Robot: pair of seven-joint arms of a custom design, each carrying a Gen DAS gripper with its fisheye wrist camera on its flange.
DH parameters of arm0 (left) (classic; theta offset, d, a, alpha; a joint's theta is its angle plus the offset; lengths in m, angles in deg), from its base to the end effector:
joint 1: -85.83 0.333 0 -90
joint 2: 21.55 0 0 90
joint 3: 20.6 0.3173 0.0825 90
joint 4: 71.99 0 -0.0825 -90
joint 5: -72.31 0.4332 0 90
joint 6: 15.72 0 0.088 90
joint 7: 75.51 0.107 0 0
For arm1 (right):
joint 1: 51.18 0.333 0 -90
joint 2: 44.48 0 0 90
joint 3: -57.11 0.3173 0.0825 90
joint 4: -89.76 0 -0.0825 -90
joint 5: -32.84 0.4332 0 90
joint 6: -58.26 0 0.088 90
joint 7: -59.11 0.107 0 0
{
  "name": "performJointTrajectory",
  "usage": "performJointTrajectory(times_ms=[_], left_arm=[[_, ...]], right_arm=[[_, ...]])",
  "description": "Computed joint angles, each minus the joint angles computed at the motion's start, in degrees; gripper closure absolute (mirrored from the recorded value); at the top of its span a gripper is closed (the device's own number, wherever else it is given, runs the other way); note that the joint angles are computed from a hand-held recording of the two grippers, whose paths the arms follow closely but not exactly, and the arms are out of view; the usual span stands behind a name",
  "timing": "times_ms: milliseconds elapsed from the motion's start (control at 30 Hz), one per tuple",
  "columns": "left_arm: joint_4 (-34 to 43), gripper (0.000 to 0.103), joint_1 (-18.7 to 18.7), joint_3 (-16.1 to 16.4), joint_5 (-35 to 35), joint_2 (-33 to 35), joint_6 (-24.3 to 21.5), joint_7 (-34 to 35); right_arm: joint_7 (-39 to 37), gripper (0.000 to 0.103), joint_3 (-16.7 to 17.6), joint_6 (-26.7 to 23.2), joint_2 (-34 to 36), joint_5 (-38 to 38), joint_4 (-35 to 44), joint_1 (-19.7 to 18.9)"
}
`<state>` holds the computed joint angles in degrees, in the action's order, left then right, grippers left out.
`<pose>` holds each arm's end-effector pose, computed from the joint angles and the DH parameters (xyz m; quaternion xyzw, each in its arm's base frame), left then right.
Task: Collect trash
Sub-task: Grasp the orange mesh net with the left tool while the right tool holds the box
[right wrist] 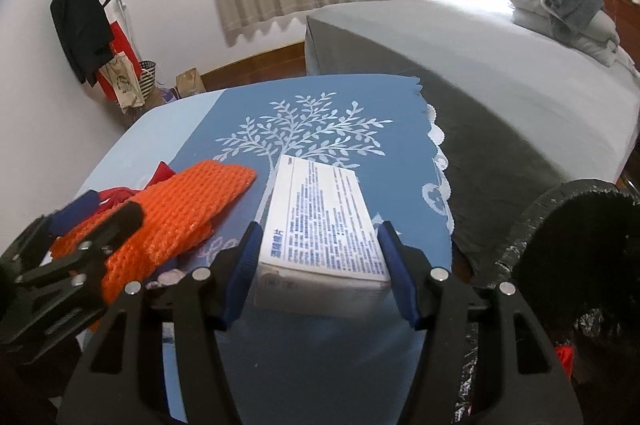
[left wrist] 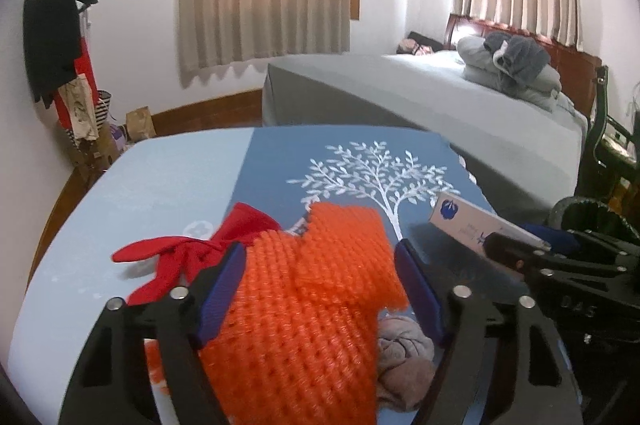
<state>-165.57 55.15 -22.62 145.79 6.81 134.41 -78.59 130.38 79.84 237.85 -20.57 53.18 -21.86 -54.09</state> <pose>0.6245 -0.4231 0.3477 -0.6464 0.6128 -0.3141 0.3286 0.6754 0.1875 0.3344 -0.7176 0.5740 -0.1632 0.3592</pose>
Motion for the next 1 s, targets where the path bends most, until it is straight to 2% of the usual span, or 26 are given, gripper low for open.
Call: performJointTrajectory(times_ms=[33,100,167,333,367,533,733,800,900,1000], left_arm=[[0.4,0.035,0.2,-0.2,-0.7,0.4,0.1,0.8],[1.3,0.047,0.5,-0.5,-2.3,1.4,0.7,3.1],[2.0,0.055,0.3,-0.5,-3.8,2.2,0.9,5.2],[1.2,0.079,-0.9,1.1,-2.8,1.8,2.3,4.1],[0.8,0.087,-0.9,1.3,-2.2,1.6,3.1,3.5],[0.2,0.090,-0.7,1.5,-0.9,1.1,4.2,2.1],[0.3,0.091,-0.3,1.1,-0.4,1.0,4.8,1.9],[0.1,0.091,-0.2,1.2,-0.3,0.8,5.1,1.5],[-0.2,0.092,-0.2,1.2,0.1,0.4,5.4,0.8],[-0.8,0.092,-0.4,1.3,1.8,-0.5,5.7,-0.8]], right_arm=[[-0.2,0.045,0.4,0.0,0.1,0.1,0.0,-0.4],[-0.1,0.045,0.2,-0.6,0.2,0.1,0.1,-0.2],[-0.1,0.045,0.0,-0.9,0.2,0.2,0.0,0.0],[0.5,0.044,-2.5,-3.2,0.5,0.3,0.7,2.3],[0.7,0.043,-3.1,-3.6,0.5,0.4,0.8,2.9],[2.9,0.032,-7.2,-4.5,0.9,-0.8,1.8,6.7],[7.4,0.033,-12.2,-7.7,2.7,-4.5,4.6,11.3],[6.9,0.044,-11.6,-8.2,2.9,-4.8,4.8,10.7],[7.5,0.046,-12.2,-7.8,2.3,-5.6,4.3,11.3],[6.5,0.046,-10.3,-5.4,1.4,-4.3,2.9,9.5]])
